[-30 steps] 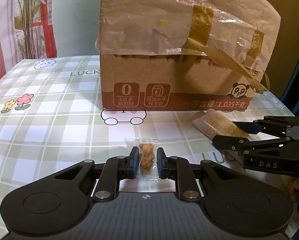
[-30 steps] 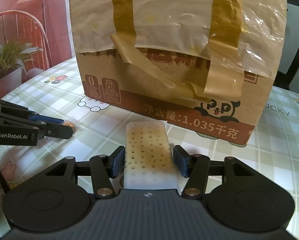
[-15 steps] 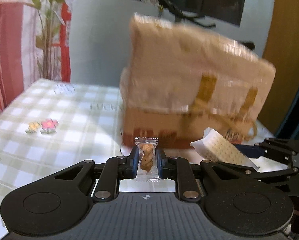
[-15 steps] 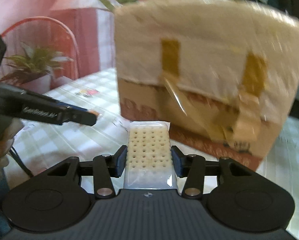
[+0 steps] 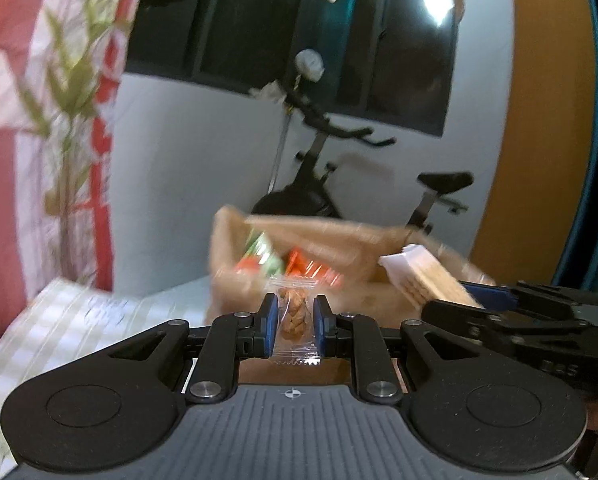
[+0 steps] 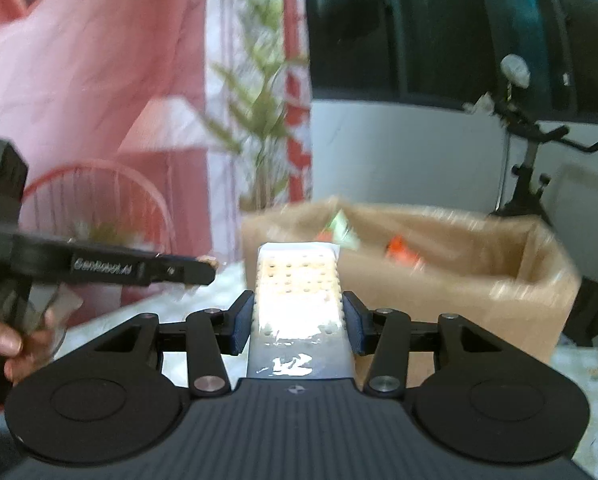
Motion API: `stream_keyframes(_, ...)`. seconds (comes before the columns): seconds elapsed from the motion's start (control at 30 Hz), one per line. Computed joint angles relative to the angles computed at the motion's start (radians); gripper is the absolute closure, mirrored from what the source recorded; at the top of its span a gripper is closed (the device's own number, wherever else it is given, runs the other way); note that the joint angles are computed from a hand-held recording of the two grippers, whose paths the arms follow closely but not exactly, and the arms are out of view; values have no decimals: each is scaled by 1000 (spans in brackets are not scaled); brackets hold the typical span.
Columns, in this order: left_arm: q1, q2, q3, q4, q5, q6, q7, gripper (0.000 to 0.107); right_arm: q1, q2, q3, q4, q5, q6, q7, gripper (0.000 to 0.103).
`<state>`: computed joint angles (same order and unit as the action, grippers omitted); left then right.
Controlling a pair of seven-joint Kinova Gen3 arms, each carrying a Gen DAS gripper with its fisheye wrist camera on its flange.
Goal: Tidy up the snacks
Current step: 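Carry both snacks over the box and open both tools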
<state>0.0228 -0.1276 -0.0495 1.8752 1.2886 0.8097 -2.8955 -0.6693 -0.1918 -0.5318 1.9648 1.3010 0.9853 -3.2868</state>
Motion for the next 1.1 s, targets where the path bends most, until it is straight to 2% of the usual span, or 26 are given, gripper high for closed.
stream_keyframes(0.17, 54, 58, 71, -89, 25, -84, 14, 88, 56, 10, 67, -66, -3, 2, 90, 54)
stream_keyframes(0.27, 89, 104, 115, -154, -23, -139, 75, 88, 99, 17, 107, -87, -23, -18, 121, 54)
stream_keyframes(0.43, 136, 185, 175, -241, -154, -220, 194, 88, 154, 20, 148, -93, -66, -47, 168, 54)
stream_keyframes(0.57, 145, 230, 204, -288, -267, -232, 282, 87, 190, 23, 167, -88, -103, -85, 184, 54)
stream_keyframes(0.83, 133, 264, 238, -325, -400, -228, 372, 86, 225, 25, 166, -85, -158, -95, 211, 54)
stream_keyframes(0.87, 130, 268, 239, -334, -415, -220, 385, 81, 227, 25, 166, -88, -166, -92, 217, 54)
stream_keyframes(0.9, 125, 267, 241, -336, -421, -214, 391, 69, 228, 26, 164, -91, -171, -87, 222, 54)
stream_keyframes(0.97, 110, 259, 243, -335, -410, -206, 388, 52, 228, 28, 156, -99, -180, -65, 233, 53)
stream_keyframes(1.03, 96, 245, 241, -326, -389, -202, 372, 45, 225, 31, 151, -111, -187, -45, 239, 52)
stream_keyframes(1.1, 93, 226, 233, -317, -387, -201, 366, 34, 220, 30, 143, -118, -183, -27, 233, 41)
